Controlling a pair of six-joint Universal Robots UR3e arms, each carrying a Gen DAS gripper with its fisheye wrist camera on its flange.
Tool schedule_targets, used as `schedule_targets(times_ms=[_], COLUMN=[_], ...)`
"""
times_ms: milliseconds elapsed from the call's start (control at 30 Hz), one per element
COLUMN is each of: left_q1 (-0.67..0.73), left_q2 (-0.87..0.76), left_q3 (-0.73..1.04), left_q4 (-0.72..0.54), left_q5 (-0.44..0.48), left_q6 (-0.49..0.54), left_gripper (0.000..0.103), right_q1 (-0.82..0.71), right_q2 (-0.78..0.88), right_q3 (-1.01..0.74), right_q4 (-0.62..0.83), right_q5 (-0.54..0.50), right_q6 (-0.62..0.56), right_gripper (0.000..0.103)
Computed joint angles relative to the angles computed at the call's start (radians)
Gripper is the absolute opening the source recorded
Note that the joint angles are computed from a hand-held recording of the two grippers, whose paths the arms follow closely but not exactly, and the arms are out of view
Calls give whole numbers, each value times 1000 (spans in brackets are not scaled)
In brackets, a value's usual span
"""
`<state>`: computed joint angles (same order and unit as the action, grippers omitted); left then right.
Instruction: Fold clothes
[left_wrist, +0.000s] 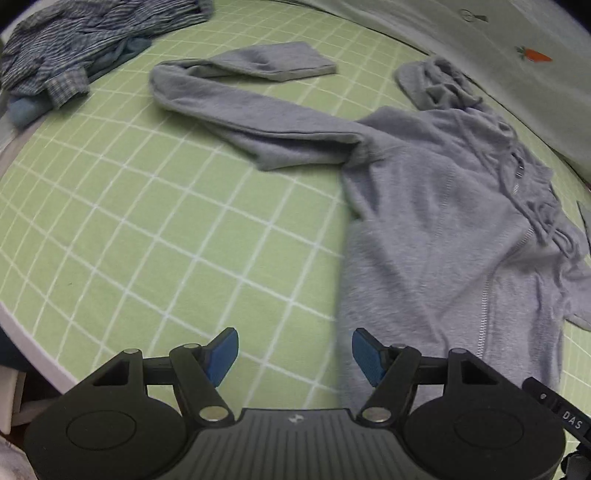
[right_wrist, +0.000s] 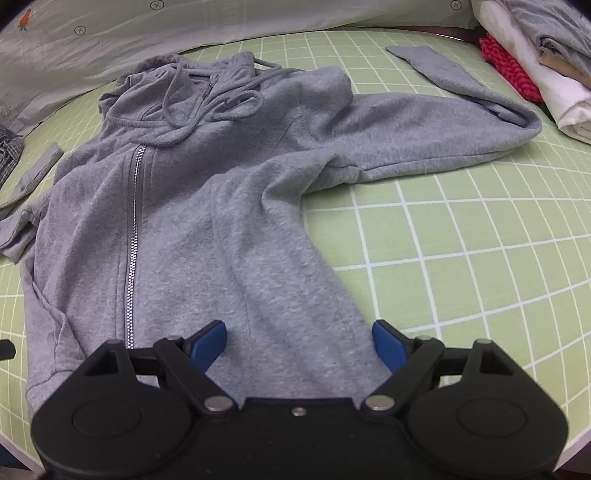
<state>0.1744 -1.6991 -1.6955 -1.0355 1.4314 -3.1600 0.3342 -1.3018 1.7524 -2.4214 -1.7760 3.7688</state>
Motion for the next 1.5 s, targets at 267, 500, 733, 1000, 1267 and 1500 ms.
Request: schedule_targets(times_ms=[267, 500, 733, 1000, 1267, 1500], left_q1=[-208, -250, -77, 104, 80, 37], left_q2=[-122, -82, 101, 199, 20, -247], left_q3=[133, 18, -111, -191, -91, 164], left_q4=[-30, 71, 11, -13, 144, 186], left_q5=[-15, 57, 22, 117, 43, -24], left_q6=[-8, 1, 3, -27, -5, -53], left_gripper=[83, 54, 15, 40, 62, 72], right_q1=[6, -8, -25, -37, -67, -115], right_q2=[-86, -145, -148, -103, -16, 121], right_q3=[58, 155, 169, 132, 38, -137], right_q4=[27, -8, -45, -81, -120, -104], right_q5=[-35, -6, 16, 41, 64, 82], right_q6=[25, 18, -8, -38, -75, -29], right_gripper=[87, 87, 87, 87, 88, 89])
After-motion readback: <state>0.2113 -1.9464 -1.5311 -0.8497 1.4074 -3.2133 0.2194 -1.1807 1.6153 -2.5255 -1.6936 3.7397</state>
